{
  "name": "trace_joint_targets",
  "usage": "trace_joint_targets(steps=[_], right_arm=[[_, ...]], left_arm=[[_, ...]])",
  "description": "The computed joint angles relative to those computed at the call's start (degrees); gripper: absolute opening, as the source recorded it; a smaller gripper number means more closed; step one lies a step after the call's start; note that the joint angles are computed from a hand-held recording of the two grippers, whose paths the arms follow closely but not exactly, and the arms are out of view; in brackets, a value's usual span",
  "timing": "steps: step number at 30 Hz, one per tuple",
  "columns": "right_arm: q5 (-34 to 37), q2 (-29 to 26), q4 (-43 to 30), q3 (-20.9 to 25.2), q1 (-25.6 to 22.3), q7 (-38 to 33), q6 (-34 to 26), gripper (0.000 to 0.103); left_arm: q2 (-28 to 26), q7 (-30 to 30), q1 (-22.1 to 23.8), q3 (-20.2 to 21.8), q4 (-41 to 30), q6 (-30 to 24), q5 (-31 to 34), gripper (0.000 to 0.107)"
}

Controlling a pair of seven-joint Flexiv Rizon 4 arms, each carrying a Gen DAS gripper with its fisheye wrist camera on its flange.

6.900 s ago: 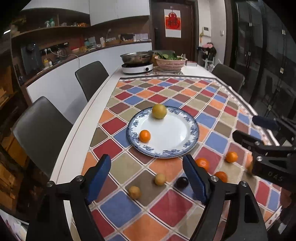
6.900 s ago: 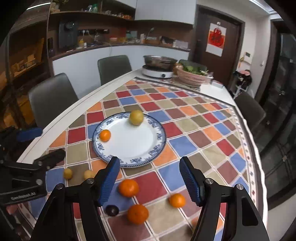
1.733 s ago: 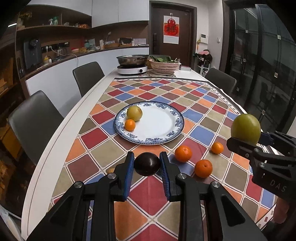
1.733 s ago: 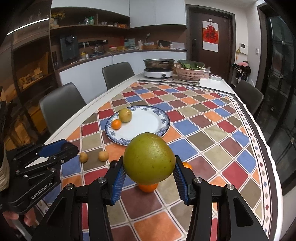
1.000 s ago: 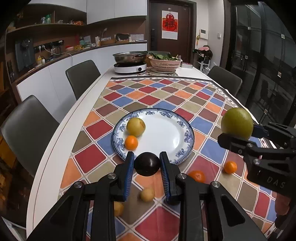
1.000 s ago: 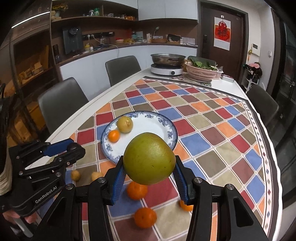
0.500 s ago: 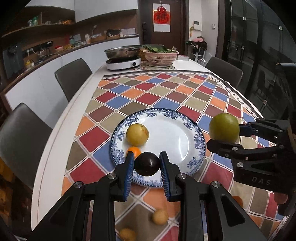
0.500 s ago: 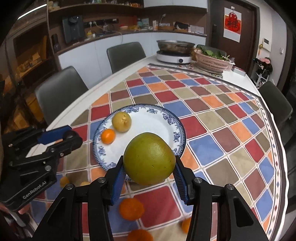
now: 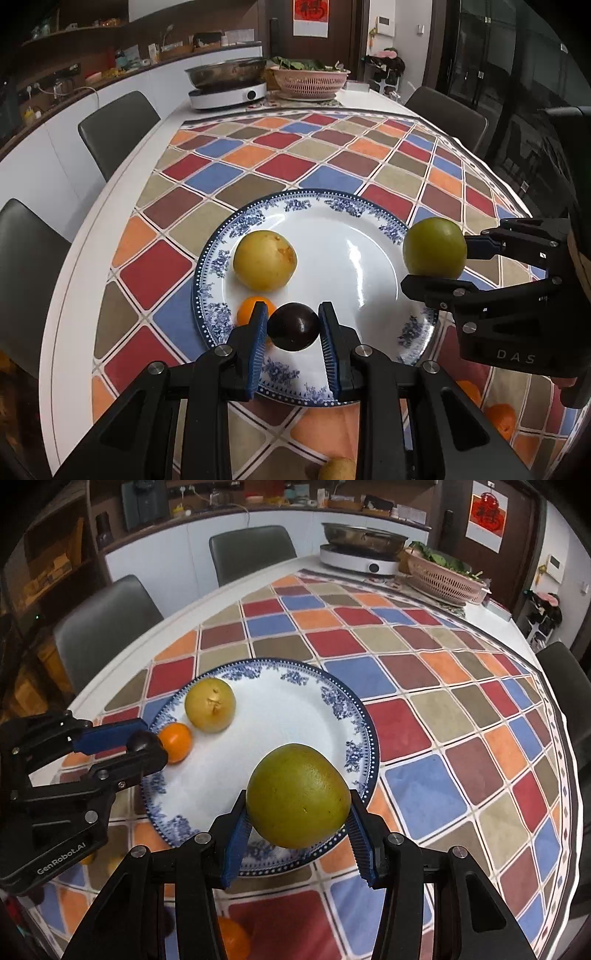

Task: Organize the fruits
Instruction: 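Open both tools to drop the plum and green pear onto the plate, then withdraw both tools from the plate toward the remaining fruits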

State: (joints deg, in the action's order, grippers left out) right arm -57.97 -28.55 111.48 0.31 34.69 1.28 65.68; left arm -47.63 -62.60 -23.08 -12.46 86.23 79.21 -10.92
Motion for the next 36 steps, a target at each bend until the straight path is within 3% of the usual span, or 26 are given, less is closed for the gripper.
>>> trace_joint_targets(steps=[8,12,14,16,18,23,27,36], right_arm=[[2.3,-1.6,-0.5,-0.4,-0.3,-1.4,2.2,0.050],[1.9,-1.3,0.3,-1.2,0.3,-0.4,3.4,0.051],[-1.6,-0.3,1.5,-3.1,1.2,3.2,5.0,0.051],[-2.9,0.9,1.7,-2.9,2.0,4.5,1.8,0.053],[-6.3,2.2,2.5,-2.8,2.0,7.8,0.8,0.054],[-11.1,6.5,4.3,0.1,2.5,13.8,-8.2,0.061],[-13.5,9.2,5.1,3.2,2.3,17.4,-14.2,0.070],[-15.1,12.3,6.4,9.4,2.4,22.9,-21.7,0.071]], left_arm=[[-0.8,0.2,-0.7,0.8,-1.8,-2.7,0.5,0.029],[0.1,-0.8,-1.1,1.7,-0.7,-1.6,1.0,0.044],[1.0,-0.5,-0.6,1.1,0.7,-0.2,1.2,0.046],[2.0,-3.0,-2.8,4.4,1.1,0.1,2.1,0.046],[3.1,-3.5,-2.3,3.9,2.7,0.9,2.5,0.046],[7.2,-6.6,-3.1,5.5,7.4,3.6,3.7,0.055],[10.6,-8.7,-3.0,5.4,11.5,6.4,4.3,0.061],[17.2,-10.7,-0.5,3.0,22.2,14.8,5.0,0.071]])
